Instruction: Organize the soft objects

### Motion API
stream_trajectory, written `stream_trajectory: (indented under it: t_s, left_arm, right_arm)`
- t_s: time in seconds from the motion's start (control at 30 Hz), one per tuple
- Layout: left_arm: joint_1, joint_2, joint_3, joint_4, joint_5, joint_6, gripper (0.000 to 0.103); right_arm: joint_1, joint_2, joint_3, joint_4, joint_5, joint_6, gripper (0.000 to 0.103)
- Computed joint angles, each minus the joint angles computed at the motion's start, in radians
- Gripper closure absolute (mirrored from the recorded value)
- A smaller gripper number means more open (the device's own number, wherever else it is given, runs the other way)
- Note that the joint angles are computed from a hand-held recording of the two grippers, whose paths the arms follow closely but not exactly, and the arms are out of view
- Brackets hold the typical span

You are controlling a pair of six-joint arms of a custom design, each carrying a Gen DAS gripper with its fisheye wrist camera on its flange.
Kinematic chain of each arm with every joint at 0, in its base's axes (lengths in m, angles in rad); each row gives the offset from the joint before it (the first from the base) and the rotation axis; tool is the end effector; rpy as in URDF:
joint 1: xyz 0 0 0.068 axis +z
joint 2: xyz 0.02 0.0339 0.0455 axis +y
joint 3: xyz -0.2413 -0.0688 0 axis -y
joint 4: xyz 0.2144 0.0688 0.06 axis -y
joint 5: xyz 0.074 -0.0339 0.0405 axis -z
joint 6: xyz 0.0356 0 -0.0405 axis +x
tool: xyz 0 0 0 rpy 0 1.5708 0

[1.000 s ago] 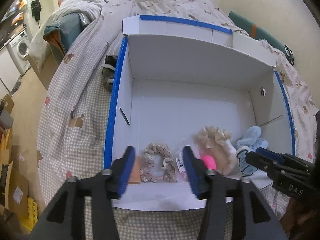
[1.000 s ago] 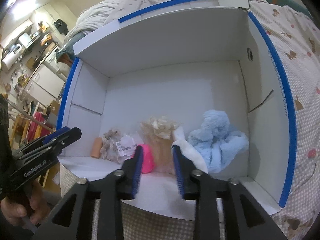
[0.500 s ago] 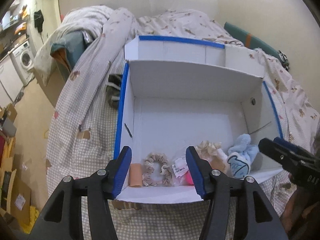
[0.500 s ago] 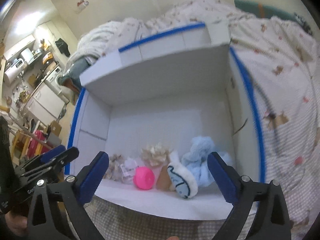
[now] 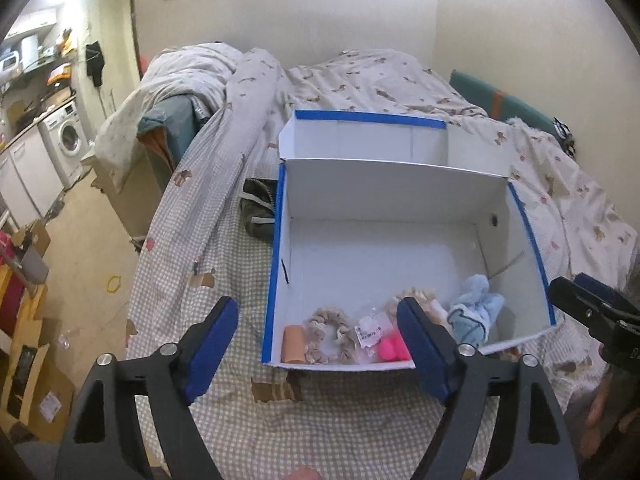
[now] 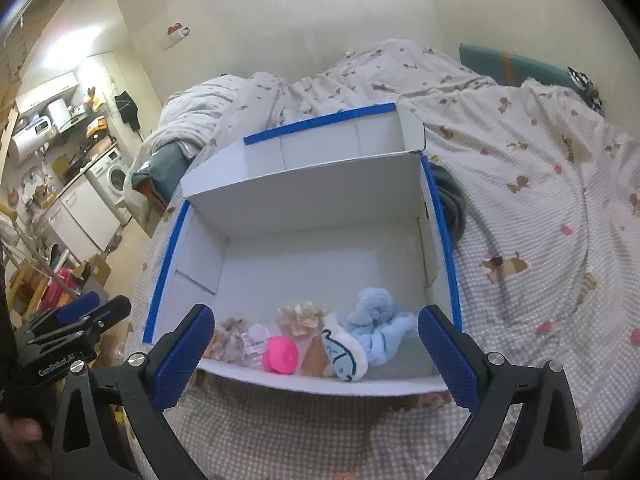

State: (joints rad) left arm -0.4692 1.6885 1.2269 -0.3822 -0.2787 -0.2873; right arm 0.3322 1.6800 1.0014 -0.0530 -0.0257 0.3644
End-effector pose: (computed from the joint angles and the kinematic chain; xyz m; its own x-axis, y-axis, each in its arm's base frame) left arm 0.3067 -0.1445 0.2305 -0.7161 0.0576 -0.6956 0.0717 0.9974 0.0088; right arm 0.3139 0.1093 0.1923 -0.7127 0.1310 -0.6891 -0.0964 0.9548 0.2812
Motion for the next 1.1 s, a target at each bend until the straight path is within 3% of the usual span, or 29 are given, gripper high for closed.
stream_trajectory:
  t_s: [0.13,0.27,0.57,0.7,0.77,0.93,1.1]
  left_arm:
    - [-0.011,-0.052,-0.044,0.006,0.015,-0.017,0.010]
    - [-0.017,-0.083,-0.083,-0.008,0.008,-0.054,0.004]
    - [-0.038,-0.102,-0.191,0.065,0.024,-0.102,0.004]
    - [-0.059,-0.104,-0.262,0.187,-0.056,-0.075,0.004]
    - [-0.065,-0.085,-0.256,0.188,-0.083,-0.066,0.004]
    - [-0.037,-0.062,-0.256,0.206,-0.007,-0.075,0.004]
    - [-0.039,-0.046,-0.247,0.207,-0.002,-0.073,0.004]
  right_arm:
    - [0.034,-0.083,-0.055,-0.001,0.052,-0.026,0.000]
    - [0.059,-0.152,-0.115,0.016,0.098,-0.031,0.000]
    - [0.101,-0.151,-0.198,0.067,0.154,-0.033,0.000]
    - [0.096,-0.136,-0.235,0.137,0.153,-0.010,0.000]
    - [0.091,-0.124,-0.242,0.165,0.161,-0.001,0.000]
    - [0.104,-0.105,-0.241,0.191,0.184,0.002,0.000]
    - [0.108,-0.091,-0.228,0.186,0.191,-0.004,0.000]
